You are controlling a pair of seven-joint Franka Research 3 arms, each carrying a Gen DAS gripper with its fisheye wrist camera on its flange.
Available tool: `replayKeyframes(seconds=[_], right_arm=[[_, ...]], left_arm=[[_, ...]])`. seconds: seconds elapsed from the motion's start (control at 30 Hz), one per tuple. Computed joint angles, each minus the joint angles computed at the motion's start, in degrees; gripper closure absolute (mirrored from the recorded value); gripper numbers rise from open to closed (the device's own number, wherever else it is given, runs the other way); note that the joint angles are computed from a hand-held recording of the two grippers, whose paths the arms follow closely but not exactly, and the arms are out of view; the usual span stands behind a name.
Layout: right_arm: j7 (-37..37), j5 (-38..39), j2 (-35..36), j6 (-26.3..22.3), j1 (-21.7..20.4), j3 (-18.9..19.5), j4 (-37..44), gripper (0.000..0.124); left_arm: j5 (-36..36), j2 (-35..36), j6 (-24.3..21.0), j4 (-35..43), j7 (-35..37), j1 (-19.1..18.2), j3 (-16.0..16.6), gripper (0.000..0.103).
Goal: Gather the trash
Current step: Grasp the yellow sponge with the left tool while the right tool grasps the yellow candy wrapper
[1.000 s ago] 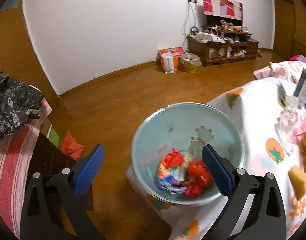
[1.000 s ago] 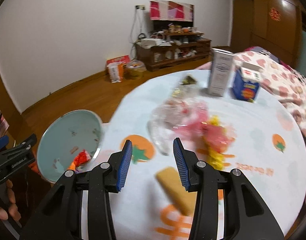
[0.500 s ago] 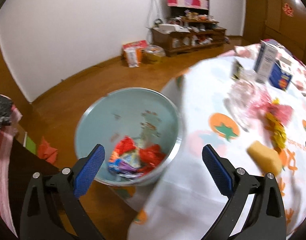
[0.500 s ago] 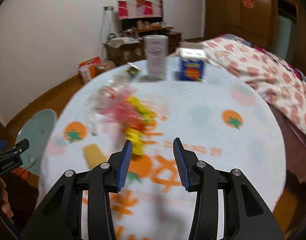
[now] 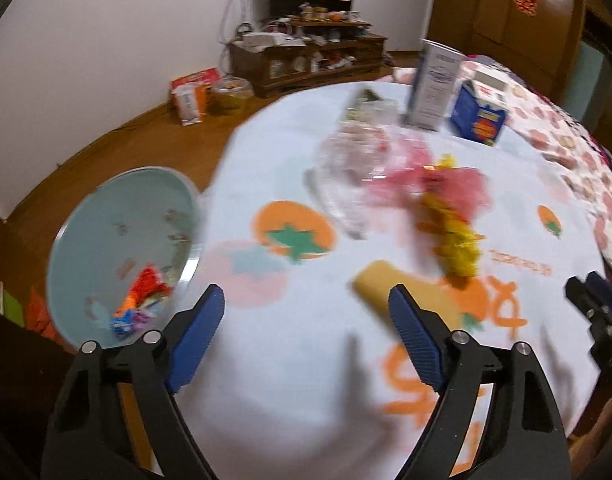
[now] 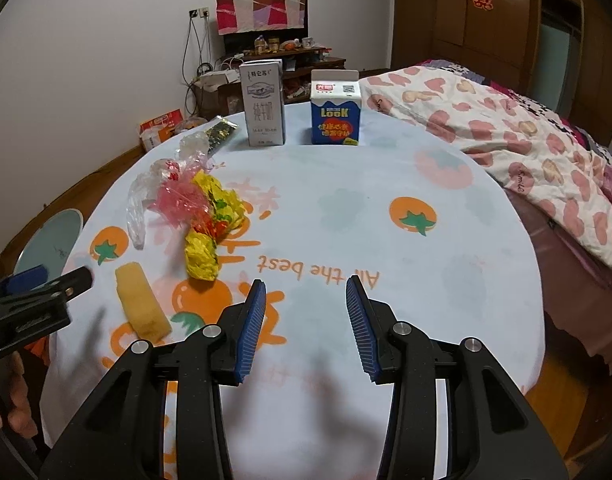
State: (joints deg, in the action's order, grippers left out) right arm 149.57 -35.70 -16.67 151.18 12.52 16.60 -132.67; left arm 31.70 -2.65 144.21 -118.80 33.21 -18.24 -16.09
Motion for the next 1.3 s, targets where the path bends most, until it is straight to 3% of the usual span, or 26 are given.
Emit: replayKeyframes(seconds=[0.2, 0.27, 0.4, 0.5, 0.77, 0.93, 0.97, 1.0, 1.07, 1.2, 1.3], right_arm=[[-1.28, 1.77, -2.08, 1.04, -0.47, -0.55, -2.05, 0.081], [-1.91, 2.45, -2.24, 1.54, -0.79, -0.53, -2.47, 0.081], [-3.08, 4.36, -1.77, 3.13, -1.15, -0.52, -2.67, 0.082], [-4.82, 5.47, 0.28, 4.72, -1.06, -0.71, -1.36, 0.082], [-14.86, 16.8, 11.06, 10.01, 4.48, -4.34, 6.44, 0.082], [-18.28, 19.63, 19.1, 6.32, 8.5, -7.06, 14.41, 0.082], [-17.78, 18.85, 19.98, 5.39, 9.26, -7.8, 15.35, 0.084], [-17.62, 18.72, 20.85, 3.74, 9.95, -8.48, 16.44, 0.096], [-18.9, 21.21, 20.52, 4.06, 10.51, -9.46, 15.8, 0.098], [-9.7, 10.53, 15.1, 2.87, 10.42, -10.74, 11.83, 0.098], [-3.94, 3.98, 9.72, 0.17, 7.63, -9.15, 8.3, 0.098]], left_arm=[[-0.43, 5.0, 0.02, 4.91, 0.46, -2.06, -0.73, 0.022], [-1.78, 6.83, -0.52, 6.37, 1.63, -2.8, -0.78, 0.027], [-6.0, 8.02, 0.99, 5.87, 5.2, -3.11, -0.42, 0.054], [-5.65, 6.61, 2.83, 4.19, 5.22, -2.99, 0.24, 0.063], [1.72, -1.04, 2.64, -0.31, -1.04, 0.54, 1.57, 0.064], [2.87, -3.54, 1.37, -1.44, -1.49, 2.57, 1.29, 0.063], [2.22, -3.97, 1.59, -1.89, -1.12, 2.83, 1.38, 0.063], [1.93, -4.15, 1.72, -2.15, -0.92, 3.07, 1.35, 0.063], [1.93, -4.22, 1.6, -2.4, -0.89, 3.52, 1.18, 0.063], [0.37, -4.2, 2.56, -2.95, -0.16, 3.8, 1.18, 0.063], [0.34, -4.27, 3.15, -3.08, -0.11, 3.89, 0.95, 0.063]])
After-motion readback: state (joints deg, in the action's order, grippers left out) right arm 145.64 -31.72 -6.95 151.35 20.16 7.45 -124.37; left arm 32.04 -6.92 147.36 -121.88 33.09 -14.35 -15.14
